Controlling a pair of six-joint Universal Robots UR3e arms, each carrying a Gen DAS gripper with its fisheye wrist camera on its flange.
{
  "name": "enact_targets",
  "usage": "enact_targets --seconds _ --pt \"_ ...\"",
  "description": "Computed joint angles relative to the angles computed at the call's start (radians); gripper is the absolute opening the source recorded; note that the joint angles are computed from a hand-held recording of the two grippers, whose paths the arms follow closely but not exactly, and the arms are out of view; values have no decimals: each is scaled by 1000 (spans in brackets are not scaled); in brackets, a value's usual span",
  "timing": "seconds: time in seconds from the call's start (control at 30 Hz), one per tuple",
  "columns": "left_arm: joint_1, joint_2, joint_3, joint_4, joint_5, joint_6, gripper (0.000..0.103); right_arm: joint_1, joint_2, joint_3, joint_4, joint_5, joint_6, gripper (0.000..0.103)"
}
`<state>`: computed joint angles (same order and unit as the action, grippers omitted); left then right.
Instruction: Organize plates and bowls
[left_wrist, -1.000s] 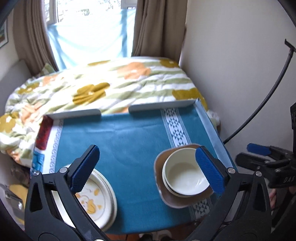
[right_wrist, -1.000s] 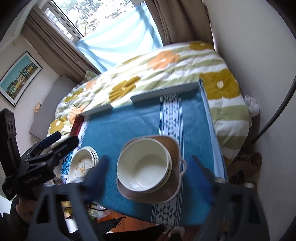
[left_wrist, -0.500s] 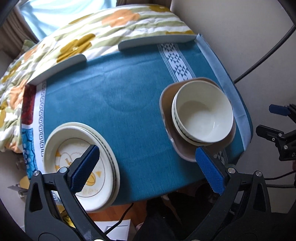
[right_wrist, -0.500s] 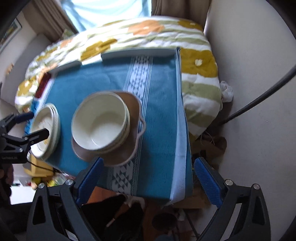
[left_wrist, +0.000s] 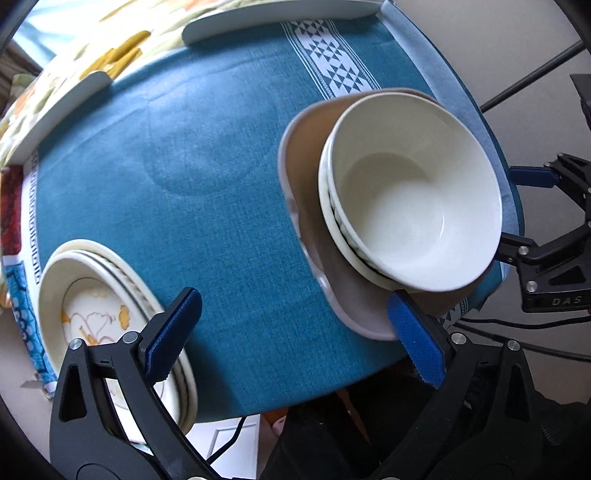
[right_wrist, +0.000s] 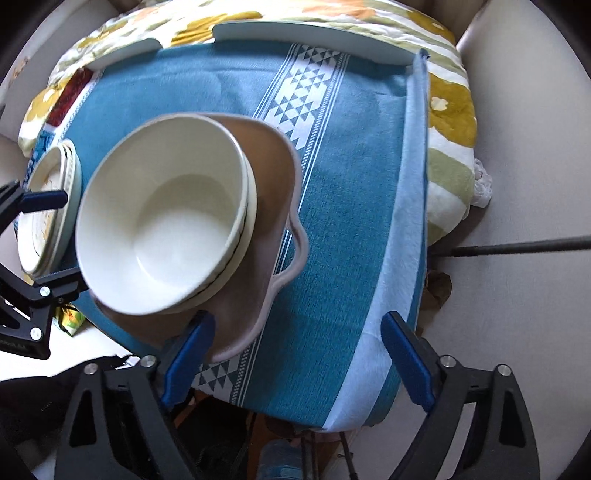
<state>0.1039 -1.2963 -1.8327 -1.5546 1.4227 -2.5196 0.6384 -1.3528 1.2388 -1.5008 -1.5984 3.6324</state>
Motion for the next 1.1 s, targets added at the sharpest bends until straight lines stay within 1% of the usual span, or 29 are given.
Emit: enact_targets --seconds 0.07,0.13,0.17,0.2,0.23,0.27,0.3,0.33,0.37,0.4,0.43,0.5,0.53,0.57,0.63,0.77,0.9,0.93,1.0,1.1 --pt "-11 -9 -16 6 4 5 99 1 16 7 -12 3 -25 84" --pt "-28 -17 -38 31 18 -5 94 -2 14 39 -52 19 -49 82" --pt "-21 -19 -44 31 4 -4 92 -8 8 61 -77 36 -59 76" --pt "-25 -27 -48 36 2 -15 89 -15 -3 88 -106 57 -75 71" --pt "-31 -35 -51 45 5 -21 83 -22 -8 106 -122 79 -87 68" --pt "-36 -39 -56 53 2 -24 79 -24 -4 109 -123 87 -90 61" --pt "-39 -40 -63 61 -2 -25 71 -24 -2 113 -126 90 -92 54" --pt "-41 -40 -71 65 -11 -22 62 -27 -7 131 -143 100 -94 51" --pt "-42 -40 -77 65 -26 -15 57 -34 -21 159 -168 115 -91 44" --pt "-44 -43 -79 60 -42 -7 46 -44 -37 190 -193 135 -87 37" --pt "-48 -46 -82 58 -55 -1 37 -54 -52 218 -219 153 -85 33" --pt "-67 -49 -102 78 -67 -1 28 -57 -64 243 -253 158 -85 23" --pt "-73 -44 -116 89 -75 1 24 -59 -70 258 -272 166 -88 21" --pt "-83 -36 -133 113 -70 -8 24 -66 -81 280 -297 183 -95 17" --pt "-89 -13 -164 147 -69 -13 23 -65 -89 297 -320 176 -107 17" --pt "-75 32 -199 166 -84 -15 23 -80 -125 363 -384 184 -116 17" --pt "-73 94 -245 193 -75 -18 23 -58 -149 383 -411 150 -119 17" --pt "-54 127 -259 180 -76 -4 23 -55 -159 402 -428 147 -120 17" --pt "-30 165 -267 163 -77 5 23 -52 -149 375 -425 145 -127 17" --pt "14 231 -235 84 -74 27 23 -52 -130 316 -399 145 -153 17"
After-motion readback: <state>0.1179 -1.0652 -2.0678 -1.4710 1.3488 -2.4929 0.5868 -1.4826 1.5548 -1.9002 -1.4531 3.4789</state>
